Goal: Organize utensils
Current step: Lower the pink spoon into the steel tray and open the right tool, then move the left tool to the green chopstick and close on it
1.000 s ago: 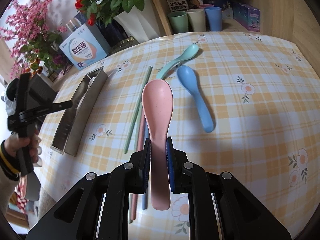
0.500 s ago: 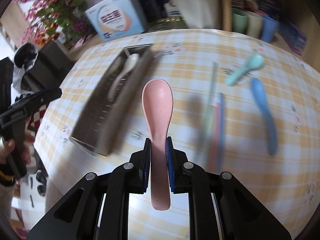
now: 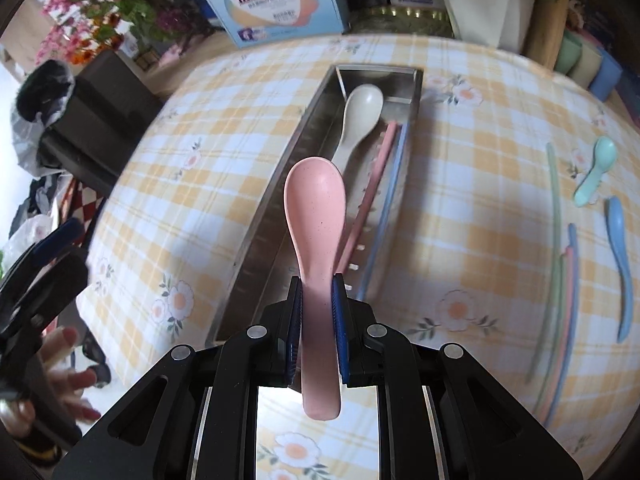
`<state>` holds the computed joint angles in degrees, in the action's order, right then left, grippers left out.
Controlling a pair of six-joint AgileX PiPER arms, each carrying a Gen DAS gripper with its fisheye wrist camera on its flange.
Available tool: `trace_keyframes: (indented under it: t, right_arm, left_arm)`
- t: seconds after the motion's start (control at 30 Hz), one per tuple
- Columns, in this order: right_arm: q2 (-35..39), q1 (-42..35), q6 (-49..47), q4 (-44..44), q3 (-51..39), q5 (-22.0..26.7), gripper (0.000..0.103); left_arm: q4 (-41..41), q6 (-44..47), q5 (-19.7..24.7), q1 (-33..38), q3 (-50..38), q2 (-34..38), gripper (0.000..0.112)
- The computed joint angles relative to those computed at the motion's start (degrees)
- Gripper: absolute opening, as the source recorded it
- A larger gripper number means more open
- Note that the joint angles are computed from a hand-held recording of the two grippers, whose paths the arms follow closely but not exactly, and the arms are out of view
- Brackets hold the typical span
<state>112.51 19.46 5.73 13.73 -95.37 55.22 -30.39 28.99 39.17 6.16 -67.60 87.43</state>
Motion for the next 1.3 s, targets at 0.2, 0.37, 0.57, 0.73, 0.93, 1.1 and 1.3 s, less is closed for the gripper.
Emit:
trace_keyframes:
  t: [0.2,0.37,0.57,0.73,0.93,1.1,1.3]
  right_arm:
    - [3.86,0.57,4.7,-1.32,-4.25,2.34,0.015]
    - [4.81,0.49,4.55,0.15,-4.65,2.27,0.015]
    - [4.6,-0.68,1.1,4.85,-3.54,1.57,0.017]
    - [1.57,-2.05,-1.39,7.72,-0.23,-0.39,0.018]
    - [-6.65,-5.24,-6.58,9.24,9.53,-7.96,0.03]
    - [-14.65,-11.36,-19.84,17.89,20.04,-13.48,0.054]
    - [-20.71,-20.74,-34.16,27.24,27.73,-14.1,0.08]
  left_arm:
    - [-1.93,1.69,0.03,1.09,0.96,-0.32,0.097]
    - [-2.53,1.73,-0.45,1.04,1.7,-0.24,0.097]
    - [-2.12,0.84,-0.72,-0.19,2.06,-0.4,0.097]
    - [-0.59,-1.24,-1.24,-1.54,1.62,-0.62,0.097]
    - [1.48,-4.12,-2.15,-4.26,0.69,-0.22,0.097]
    - [3.13,-6.46,-2.3,-7.81,-0.38,0.3,0.097]
    - [10.52,-16.33,-1.37,-14.07,-3.45,2.15,0.097]
